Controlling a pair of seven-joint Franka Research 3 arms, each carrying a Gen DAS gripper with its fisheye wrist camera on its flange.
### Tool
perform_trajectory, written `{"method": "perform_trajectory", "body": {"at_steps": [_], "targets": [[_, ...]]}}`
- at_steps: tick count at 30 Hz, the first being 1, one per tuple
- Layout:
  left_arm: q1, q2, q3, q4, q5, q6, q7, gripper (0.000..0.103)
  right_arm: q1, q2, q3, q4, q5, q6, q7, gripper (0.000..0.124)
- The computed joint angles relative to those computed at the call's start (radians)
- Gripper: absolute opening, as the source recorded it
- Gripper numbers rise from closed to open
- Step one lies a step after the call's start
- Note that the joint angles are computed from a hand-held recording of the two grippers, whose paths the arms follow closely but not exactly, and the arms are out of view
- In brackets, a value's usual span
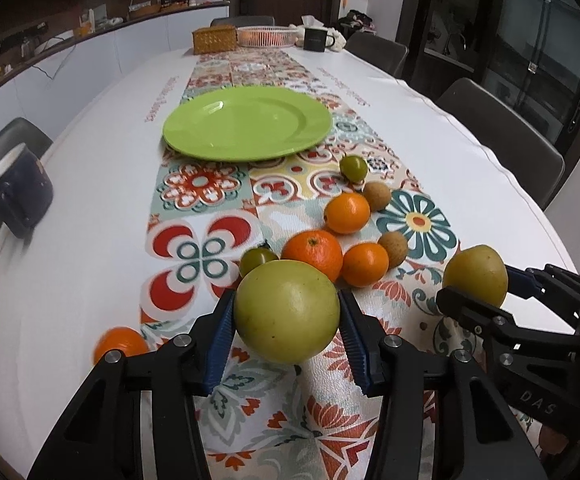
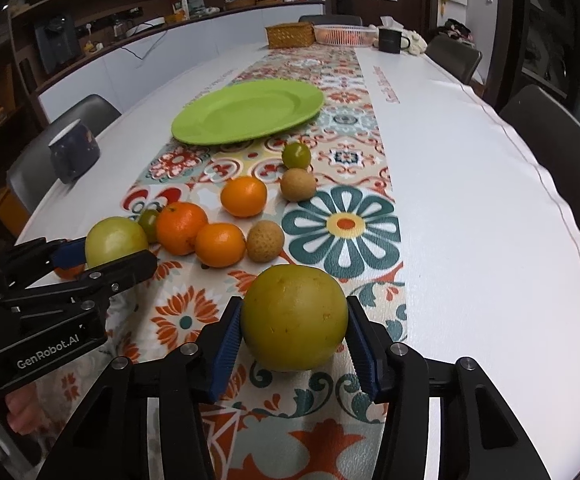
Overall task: Organize fruits
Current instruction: 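Close the left tool on its pear while the right tool grasps the other pear, then lower the left tool's pear onto the green plate while the right tool releases its pear there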
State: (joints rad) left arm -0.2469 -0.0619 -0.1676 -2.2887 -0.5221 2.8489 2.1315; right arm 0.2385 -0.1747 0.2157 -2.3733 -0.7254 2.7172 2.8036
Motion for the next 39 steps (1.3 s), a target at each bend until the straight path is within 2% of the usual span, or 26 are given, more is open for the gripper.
{"method": "perform_trajectory", "body": {"at_steps": [8,15,22,27,34,39], "targets": [[0.006,0.006,0.009,0.064,-0.015,0.018,0.037,0.049,-0.025,0.018,-0.011,0.078,-0.059,0.051,-0.042,0.051],[0.045,0.096,-0.014,0.21,0.033,0.02,0.024,0.049,-0.022,0.121,-0.066,0.222,-0.062,0.095,-0.147,0.05],[0.111,0.253,-0.06,0.42,0.172,-0.041,-0.08,0.049,0.026,0.269,-0.152,0.408,0.08,0.112,-0.337,0.051],[0.144,0.383,-0.09,0.583,0.273,-0.115,-0.149,0.049,0.036,0.39,-0.175,0.541,0.263,0.096,-0.539,0.051],[0.145,0.565,-0.094,0.815,0.413,-0.282,-0.235,0.049,0.038,0.525,-0.19,0.67,0.481,0.046,-0.719,0.051],[0.143,0.619,-0.096,0.874,0.459,-0.329,-0.262,0.049,0.064,0.586,-0.222,0.734,0.568,0.006,-0.803,0.051]]}}
